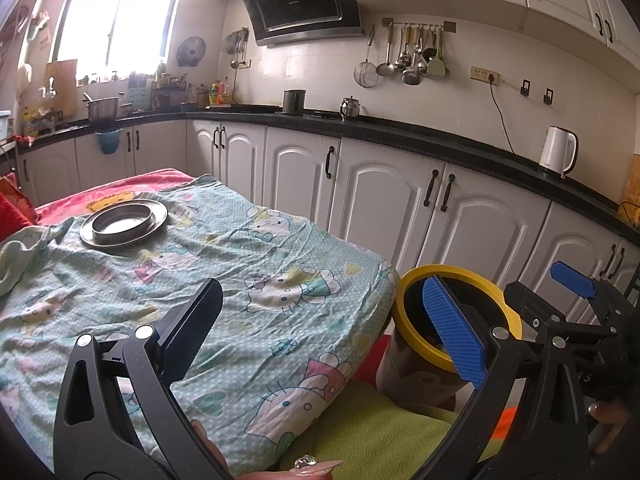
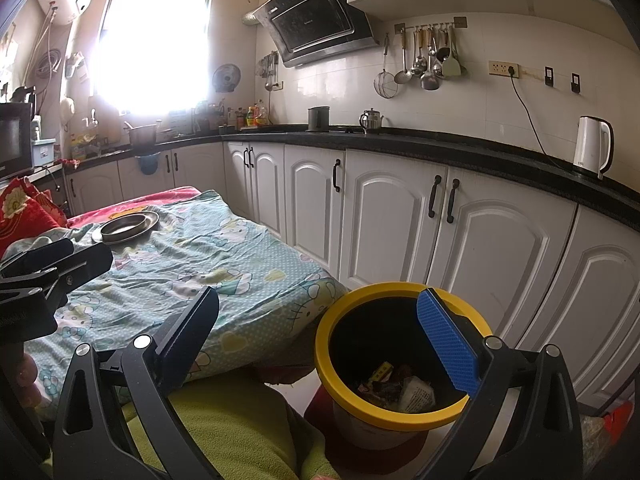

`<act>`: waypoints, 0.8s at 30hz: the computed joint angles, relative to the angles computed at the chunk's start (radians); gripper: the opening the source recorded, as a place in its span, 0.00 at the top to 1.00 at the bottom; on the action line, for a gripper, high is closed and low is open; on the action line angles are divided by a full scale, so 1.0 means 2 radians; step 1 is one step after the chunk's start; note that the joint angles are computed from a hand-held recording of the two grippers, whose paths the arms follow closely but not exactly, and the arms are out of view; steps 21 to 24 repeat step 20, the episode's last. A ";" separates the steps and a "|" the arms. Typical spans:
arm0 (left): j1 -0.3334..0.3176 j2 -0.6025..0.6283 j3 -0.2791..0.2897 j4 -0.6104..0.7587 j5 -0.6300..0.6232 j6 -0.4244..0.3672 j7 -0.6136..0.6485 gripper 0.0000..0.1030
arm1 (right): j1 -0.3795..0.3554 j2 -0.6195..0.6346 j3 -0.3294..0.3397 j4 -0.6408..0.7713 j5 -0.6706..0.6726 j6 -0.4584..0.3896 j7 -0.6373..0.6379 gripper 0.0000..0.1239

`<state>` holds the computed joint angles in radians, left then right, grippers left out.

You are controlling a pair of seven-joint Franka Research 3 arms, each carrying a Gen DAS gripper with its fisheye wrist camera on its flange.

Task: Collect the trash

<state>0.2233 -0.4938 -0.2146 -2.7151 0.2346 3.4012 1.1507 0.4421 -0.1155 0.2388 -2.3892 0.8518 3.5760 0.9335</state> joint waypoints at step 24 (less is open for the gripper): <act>0.213 -0.079 0.055 -0.006 0.174 -0.219 -0.211 0.11 | 0.071 0.107 0.007 0.220 0.018 -0.226 -0.132 0.22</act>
